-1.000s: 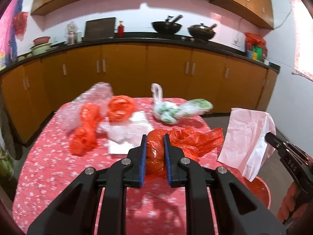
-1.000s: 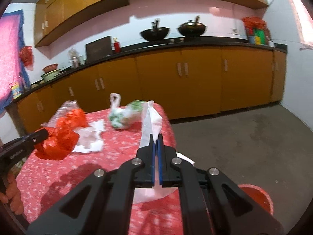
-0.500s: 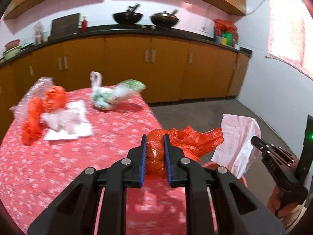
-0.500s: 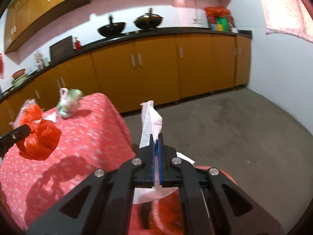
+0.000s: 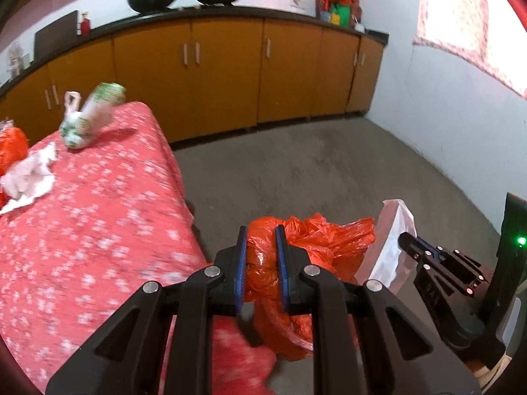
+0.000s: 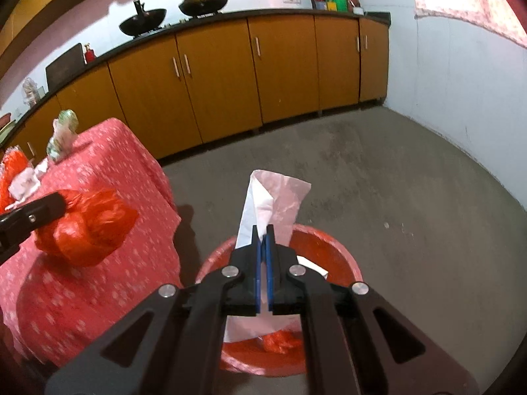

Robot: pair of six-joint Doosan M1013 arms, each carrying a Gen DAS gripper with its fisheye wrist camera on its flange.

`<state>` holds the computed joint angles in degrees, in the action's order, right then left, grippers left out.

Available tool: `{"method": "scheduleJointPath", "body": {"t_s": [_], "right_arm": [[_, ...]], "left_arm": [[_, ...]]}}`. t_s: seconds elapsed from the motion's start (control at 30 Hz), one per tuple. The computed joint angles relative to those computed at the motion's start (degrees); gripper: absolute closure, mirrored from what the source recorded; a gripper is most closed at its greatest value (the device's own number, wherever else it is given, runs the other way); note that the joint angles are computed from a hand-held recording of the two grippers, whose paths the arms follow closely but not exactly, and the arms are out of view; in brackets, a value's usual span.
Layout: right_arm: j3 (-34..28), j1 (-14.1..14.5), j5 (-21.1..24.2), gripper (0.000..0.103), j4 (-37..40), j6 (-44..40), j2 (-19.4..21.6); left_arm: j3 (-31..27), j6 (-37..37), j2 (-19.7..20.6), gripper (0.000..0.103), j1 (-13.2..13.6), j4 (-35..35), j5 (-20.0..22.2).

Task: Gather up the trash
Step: 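Lower both bags over the orange wastebasket and open both tools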

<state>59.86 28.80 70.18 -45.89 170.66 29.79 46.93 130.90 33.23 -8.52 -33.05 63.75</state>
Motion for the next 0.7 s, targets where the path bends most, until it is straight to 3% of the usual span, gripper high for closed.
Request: {"method": "scheduleJointPath", "body": {"t_s": [0.33,0.7], "right_arm": [[5.2,-1.4,-2.9,0.099,2.8,2.9,-1.7],[7.7,-2.7,-6.2,0.098,4.8,2.9,-2.4]], "left_arm": [[2.7,0.7,-0.1,0.087,-3.3,5.0,1.2],[3.0,1.2,0.7,0.087,-5.2,6.5,2.2]]}}
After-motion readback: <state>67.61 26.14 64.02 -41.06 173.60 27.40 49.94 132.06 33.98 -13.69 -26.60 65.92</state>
